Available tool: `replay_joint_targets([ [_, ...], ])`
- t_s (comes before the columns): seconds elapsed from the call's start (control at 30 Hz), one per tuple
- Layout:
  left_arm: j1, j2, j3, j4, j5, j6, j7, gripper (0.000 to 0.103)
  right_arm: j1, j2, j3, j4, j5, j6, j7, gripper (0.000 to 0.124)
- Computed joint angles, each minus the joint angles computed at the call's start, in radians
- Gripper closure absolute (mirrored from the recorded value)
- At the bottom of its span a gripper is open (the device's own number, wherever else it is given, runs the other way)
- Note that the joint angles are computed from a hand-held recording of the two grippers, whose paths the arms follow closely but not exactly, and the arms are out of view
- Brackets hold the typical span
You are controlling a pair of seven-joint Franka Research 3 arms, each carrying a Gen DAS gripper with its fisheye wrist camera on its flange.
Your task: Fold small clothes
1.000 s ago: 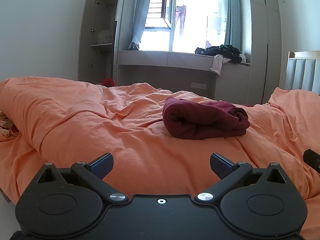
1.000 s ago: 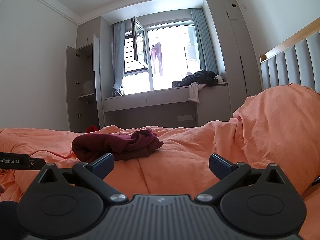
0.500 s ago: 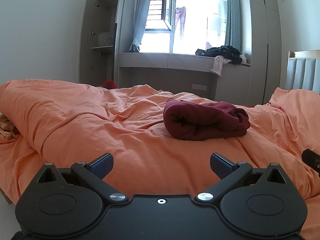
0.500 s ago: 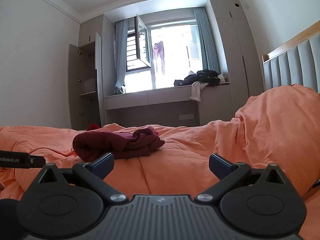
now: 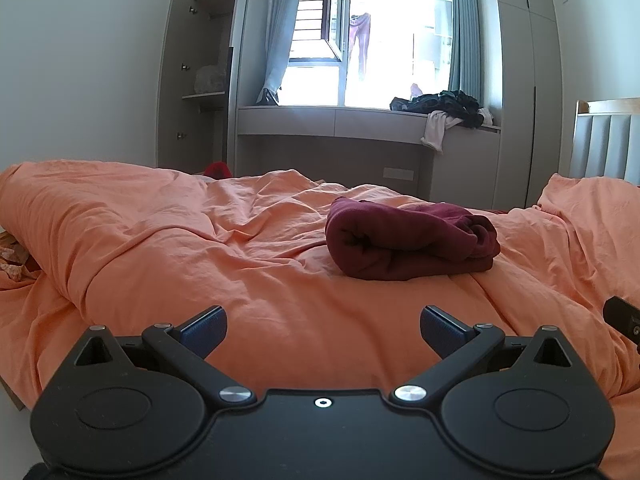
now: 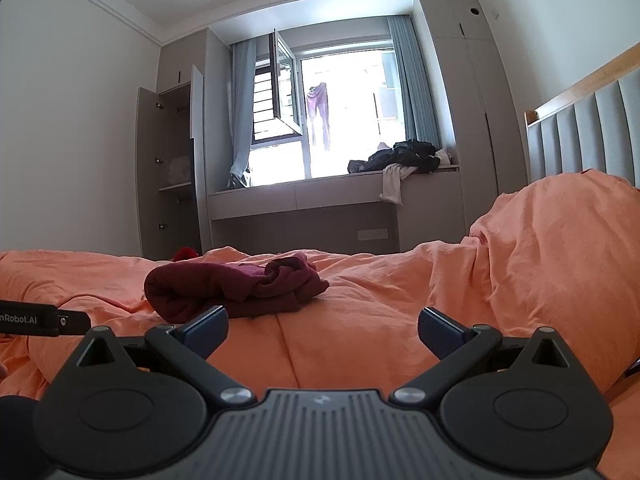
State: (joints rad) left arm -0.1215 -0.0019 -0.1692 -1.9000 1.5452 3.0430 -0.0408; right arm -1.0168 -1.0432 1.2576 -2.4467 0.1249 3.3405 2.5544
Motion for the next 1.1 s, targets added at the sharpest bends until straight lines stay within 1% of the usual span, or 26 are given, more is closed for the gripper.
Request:
replay_joint_targets([
  [0.33,-0.002,-0.006,-0.002,-0.009,-0.03,-0.016,0.017,0.0,0.003,-0.004,-0.003,-0.009,0.0,0.008,0.002,0.021],
  [0.43,0.0,-0.008,-0.002,-0.009,-0.016,-0.014,0.002,0.0,0.006,0.001,-0.002,-0.01,0.001,0.009,0.002,0.021],
  [0.6,0.002,-0.014,-0.003,-0.018,-0.041,-0.015,0.028,0.0,0.006,0.004,-0.001,-0.01,0.002,0.01,0.001,0.021],
  [0.7,0.003,-0.019,-0.006,-0.018,-0.014,-0.024,0.001,0.0,0.008,0.009,-0.002,-0.01,0.0,0.008,-0.003,0.021],
  [0.83,0.002,-0.019,-0.008,-0.019,-0.028,-0.032,0.032,0.0,0.003,0.01,-0.002,-0.006,-0.001,0.003,-0.005,0.021],
  [1.1,-0.005,-0.021,-0.015,-0.013,0.015,-0.056,0.019,0.0,-0.003,0.022,0.01,-0.003,-0.003,0.011,-0.004,0.021],
])
